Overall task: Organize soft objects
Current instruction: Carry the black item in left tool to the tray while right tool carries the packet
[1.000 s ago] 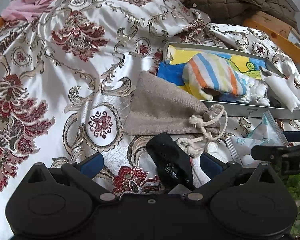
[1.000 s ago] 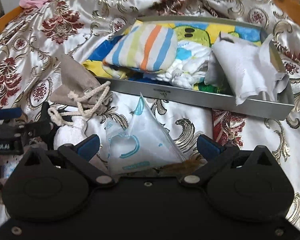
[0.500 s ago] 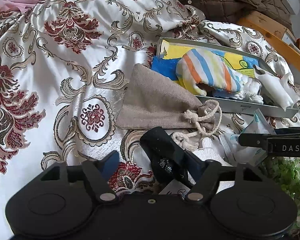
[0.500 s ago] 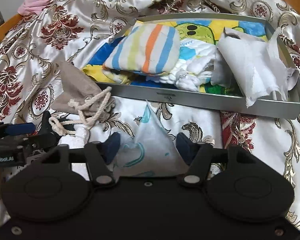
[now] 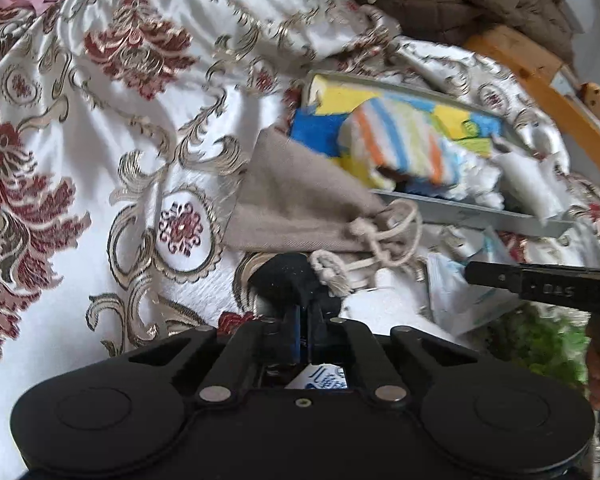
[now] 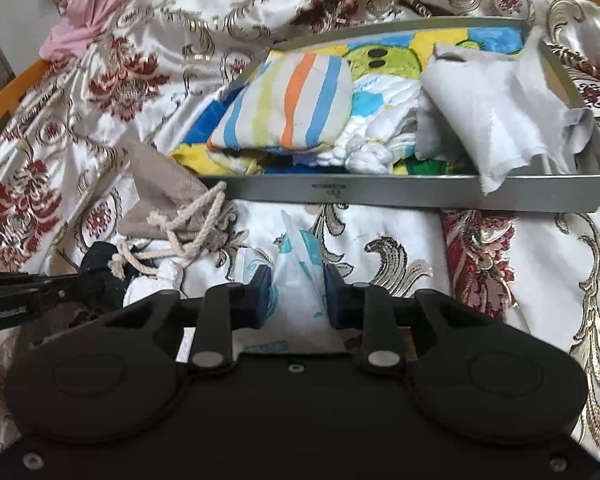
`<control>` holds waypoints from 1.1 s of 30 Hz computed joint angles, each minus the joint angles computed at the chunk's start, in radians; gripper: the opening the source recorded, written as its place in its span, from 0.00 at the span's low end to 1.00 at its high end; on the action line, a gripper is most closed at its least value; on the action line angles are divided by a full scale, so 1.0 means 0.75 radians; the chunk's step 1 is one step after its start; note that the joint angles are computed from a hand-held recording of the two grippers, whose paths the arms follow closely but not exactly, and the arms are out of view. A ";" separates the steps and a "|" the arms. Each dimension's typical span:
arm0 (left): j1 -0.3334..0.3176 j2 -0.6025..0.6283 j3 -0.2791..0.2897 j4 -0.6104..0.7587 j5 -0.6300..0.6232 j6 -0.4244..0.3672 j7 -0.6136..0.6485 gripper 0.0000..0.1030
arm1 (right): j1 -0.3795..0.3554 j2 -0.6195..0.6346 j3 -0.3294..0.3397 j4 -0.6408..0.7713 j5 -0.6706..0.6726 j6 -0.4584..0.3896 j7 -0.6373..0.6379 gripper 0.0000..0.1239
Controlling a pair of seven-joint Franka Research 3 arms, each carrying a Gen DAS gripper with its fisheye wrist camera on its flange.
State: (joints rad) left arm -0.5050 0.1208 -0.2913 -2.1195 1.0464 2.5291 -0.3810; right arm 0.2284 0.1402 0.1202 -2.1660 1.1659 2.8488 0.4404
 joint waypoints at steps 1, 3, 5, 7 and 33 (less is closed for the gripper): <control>0.000 -0.012 -0.001 -0.004 -0.001 0.001 0.002 0.01 | -0.003 -0.010 0.004 -0.009 0.026 0.009 -0.025 0.15; -0.002 -0.036 -0.008 -0.011 -0.004 -0.016 0.007 0.01 | -0.001 -0.027 0.003 -0.027 0.044 0.027 -0.066 0.14; -0.004 -0.059 -0.016 -0.015 0.006 -0.039 0.006 0.01 | 0.006 -0.047 -0.003 -0.047 0.031 0.038 -0.073 0.14; -0.003 -0.085 -0.026 -0.018 0.008 -0.064 0.011 0.01 | 0.005 -0.078 -0.012 -0.070 0.041 0.027 -0.084 0.14; -0.137 0.325 0.114 0.724 0.487 -0.224 -0.061 0.01 | 0.008 -0.117 -0.105 0.183 0.619 0.119 -0.373 0.14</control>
State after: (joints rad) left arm -0.6077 0.3646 -0.2060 -1.5765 1.4113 2.3614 -0.4269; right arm 0.2346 0.0528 0.0415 -2.0286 1.6304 2.9382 0.1609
